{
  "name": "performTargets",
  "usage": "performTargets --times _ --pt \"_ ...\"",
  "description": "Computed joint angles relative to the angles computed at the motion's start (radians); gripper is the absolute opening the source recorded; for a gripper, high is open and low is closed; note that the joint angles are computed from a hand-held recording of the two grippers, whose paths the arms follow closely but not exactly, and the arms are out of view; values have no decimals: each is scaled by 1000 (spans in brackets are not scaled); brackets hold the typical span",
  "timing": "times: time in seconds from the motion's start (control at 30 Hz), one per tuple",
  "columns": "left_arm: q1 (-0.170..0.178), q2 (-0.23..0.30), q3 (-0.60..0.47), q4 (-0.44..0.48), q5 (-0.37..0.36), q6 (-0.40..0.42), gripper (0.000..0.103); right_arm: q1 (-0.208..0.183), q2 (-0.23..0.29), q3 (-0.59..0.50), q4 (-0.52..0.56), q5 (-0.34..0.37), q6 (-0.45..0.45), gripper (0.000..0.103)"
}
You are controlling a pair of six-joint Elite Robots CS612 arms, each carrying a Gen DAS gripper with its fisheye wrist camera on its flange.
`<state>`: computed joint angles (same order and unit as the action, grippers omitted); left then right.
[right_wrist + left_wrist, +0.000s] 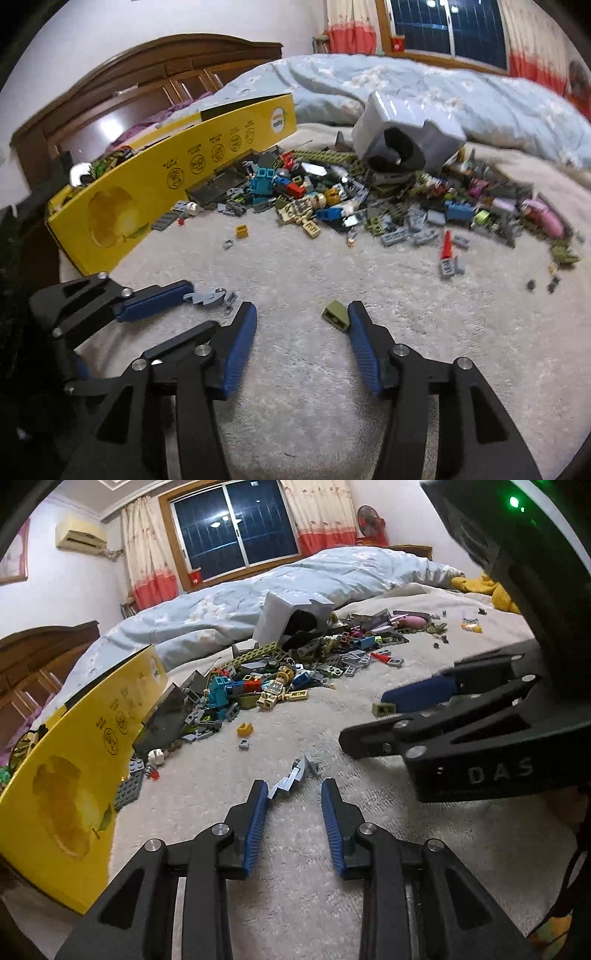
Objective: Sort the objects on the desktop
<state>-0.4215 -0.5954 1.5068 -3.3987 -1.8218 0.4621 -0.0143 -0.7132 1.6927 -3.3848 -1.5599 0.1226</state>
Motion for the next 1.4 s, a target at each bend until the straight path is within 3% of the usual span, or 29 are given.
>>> performTargets --times 0.1,0.2,0.27,0.37,0.43,0.5,0.6,0.7,0.77,0.9,1.0,1.07,1.13,1.23,1.4 --pt "13 -3 -9 37 -35 -52 31 12 2 -2 -24 -42 -19 51" --pt "29 -12 9 36 -61 -141 31 12 1 -6 -26 -21 2 51" --pt "39 -17 16 22 -100 -179 16 6 -2 -3 -40 6 28 51" --pt "54 -11 -2 6 -171 -192 14 -4 -6 -3 -52 52 28 45" --pt "50 -11 -16 45 -154 -139 17 -8 -5 -7 -54 67 33 44" --pt "34 -12 -16 91 -67 -82 30 -9 -2 -14 -50 78 46 43" --pt "19 4 -6 -2 -19 -15 30 -10 -1 -17 -44 109 45 41" --pt "11 11 -8 -44 -32 60 29 -4 -3 -12 -40 123 13 32" --pt "5 11 -2 -50 -31 115 20 -4 -4 -10 -42 150 6 28" --pt "3 7 -2 -20 -14 117 9 3 -5 -4 -57 106 16 16" --pt "-4 13 43 -161 13 194 9 -8 -14 8 -67 143 27 13" --pt "-16 34 75 -319 47 344 9 -20 -24 14 -50 195 22 13" --pt "-25 61 92 -469 63 474 9 -34 -37 16 13 296 -31 13" --pt "-27 52 105 -460 77 475 9 -36 -38 15 47 339 -50 14" --pt "-41 60 112 -505 129 525 9 -47 -34 33 50 382 58 15"
